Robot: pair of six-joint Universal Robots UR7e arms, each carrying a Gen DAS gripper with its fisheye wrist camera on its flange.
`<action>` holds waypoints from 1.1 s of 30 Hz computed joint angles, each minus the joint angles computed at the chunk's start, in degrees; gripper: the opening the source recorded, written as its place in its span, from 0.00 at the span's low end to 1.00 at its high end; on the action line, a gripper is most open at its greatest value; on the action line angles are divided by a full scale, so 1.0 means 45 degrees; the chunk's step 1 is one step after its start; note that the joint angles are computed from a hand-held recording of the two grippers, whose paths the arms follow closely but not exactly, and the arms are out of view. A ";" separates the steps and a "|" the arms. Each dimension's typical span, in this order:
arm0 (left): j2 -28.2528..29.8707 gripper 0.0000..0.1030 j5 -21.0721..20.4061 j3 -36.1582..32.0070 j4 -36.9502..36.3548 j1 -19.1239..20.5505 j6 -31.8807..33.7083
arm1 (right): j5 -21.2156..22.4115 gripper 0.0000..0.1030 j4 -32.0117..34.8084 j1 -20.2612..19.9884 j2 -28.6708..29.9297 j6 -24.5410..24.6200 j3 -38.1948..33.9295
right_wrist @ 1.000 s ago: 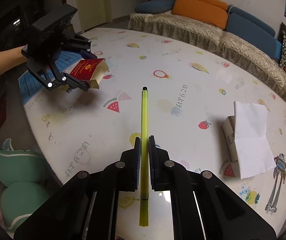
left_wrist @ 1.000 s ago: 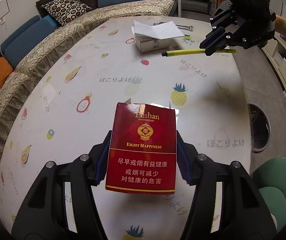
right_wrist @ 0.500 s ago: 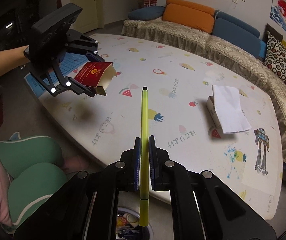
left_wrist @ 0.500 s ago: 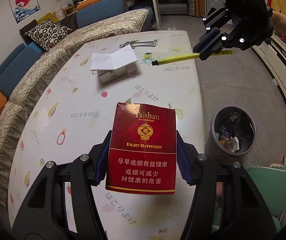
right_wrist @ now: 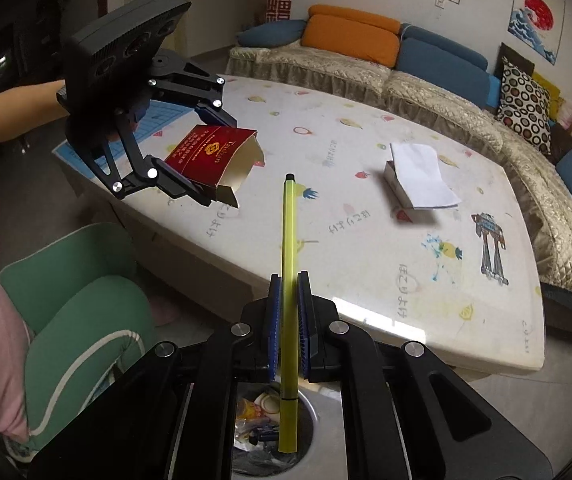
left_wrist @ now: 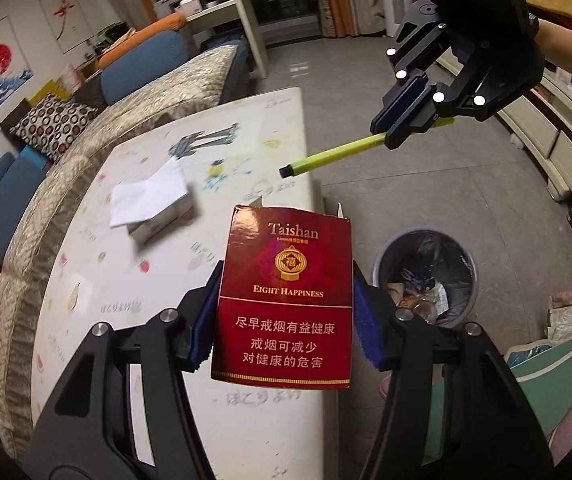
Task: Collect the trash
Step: 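Carry the cigarette pack and yellow pen in both tools over the grey bin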
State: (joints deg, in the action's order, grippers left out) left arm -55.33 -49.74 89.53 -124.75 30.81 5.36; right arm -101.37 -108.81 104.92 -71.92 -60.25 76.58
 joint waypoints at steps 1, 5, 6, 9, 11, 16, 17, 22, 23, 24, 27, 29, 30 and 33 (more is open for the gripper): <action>0.0140 0.53 -0.0108 -0.0080 -0.0033 -0.0036 0.0092 | -0.0007 0.08 0.0002 -0.0064 -0.0150 0.0029 0.0118; 0.0732 0.53 -0.0622 -0.0315 -0.0315 -0.0139 0.0472 | 0.0013 0.08 -0.0241 -0.0477 -0.0903 0.0192 0.0838; 0.0898 0.53 -0.0766 -0.0399 -0.0368 -0.0171 0.0536 | -0.0012 0.09 -0.0275 -0.0582 -0.1044 0.0247 0.0980; 0.1440 0.53 -0.1190 -0.0640 -0.0447 -0.0228 0.0751 | 0.0023 0.09 -0.0366 -0.0961 -0.1561 0.0353 0.1500; 0.1805 0.53 -0.1533 -0.0814 -0.0460 -0.0222 0.0921 | 0.0062 0.09 -0.0446 -0.1215 -0.1927 0.0407 0.1899; 0.2630 0.53 -0.2298 -0.1104 -0.0466 -0.0153 0.1308 | -0.0151 0.09 -0.0425 -0.1967 -0.2673 0.0652 0.2715; 0.2785 0.53 -0.2395 -0.1144 -0.0464 -0.0150 0.1364 | -0.0176 0.09 -0.0434 -0.2136 -0.2802 0.0696 0.2878; 0.3603 0.53 -0.2912 -0.1530 -0.0164 -0.0011 0.1602 | -0.0230 0.09 -0.0496 -0.2900 -0.3278 0.0996 0.3606; 0.3749 0.53 -0.2985 -0.1610 -0.0127 0.0035 0.1594 | -0.0302 0.09 -0.0572 -0.3031 -0.3321 0.1037 0.3750; 0.3899 0.53 -0.3081 -0.1666 -0.0128 0.0099 0.1626 | -0.0400 0.09 -0.0613 -0.3176 -0.3331 0.1126 0.3878; 0.4341 0.53 -0.3353 -0.1889 -0.0007 0.0244 0.1637 | -0.0516 0.09 -0.0787 -0.3604 -0.3406 0.1298 0.4268; 0.4642 0.53 -0.3431 -0.2050 0.0084 0.0330 0.1771 | -0.0722 0.09 -0.0831 -0.3846 -0.3375 0.1380 0.4433; 0.4759 0.53 -0.3530 -0.2133 0.0178 0.0385 0.1789 | -0.0797 0.09 -0.0867 -0.3993 -0.3345 0.1457 0.4523; 0.5187 0.53 -0.3860 -0.2470 0.0486 0.0568 0.1988 | -0.0908 0.09 -0.0897 -0.4577 -0.3464 0.1459 0.4899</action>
State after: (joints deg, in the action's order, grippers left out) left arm -31.99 -67.11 78.42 -122.56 33.37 14.30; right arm -105.45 -112.85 84.32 -87.50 -53.68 98.63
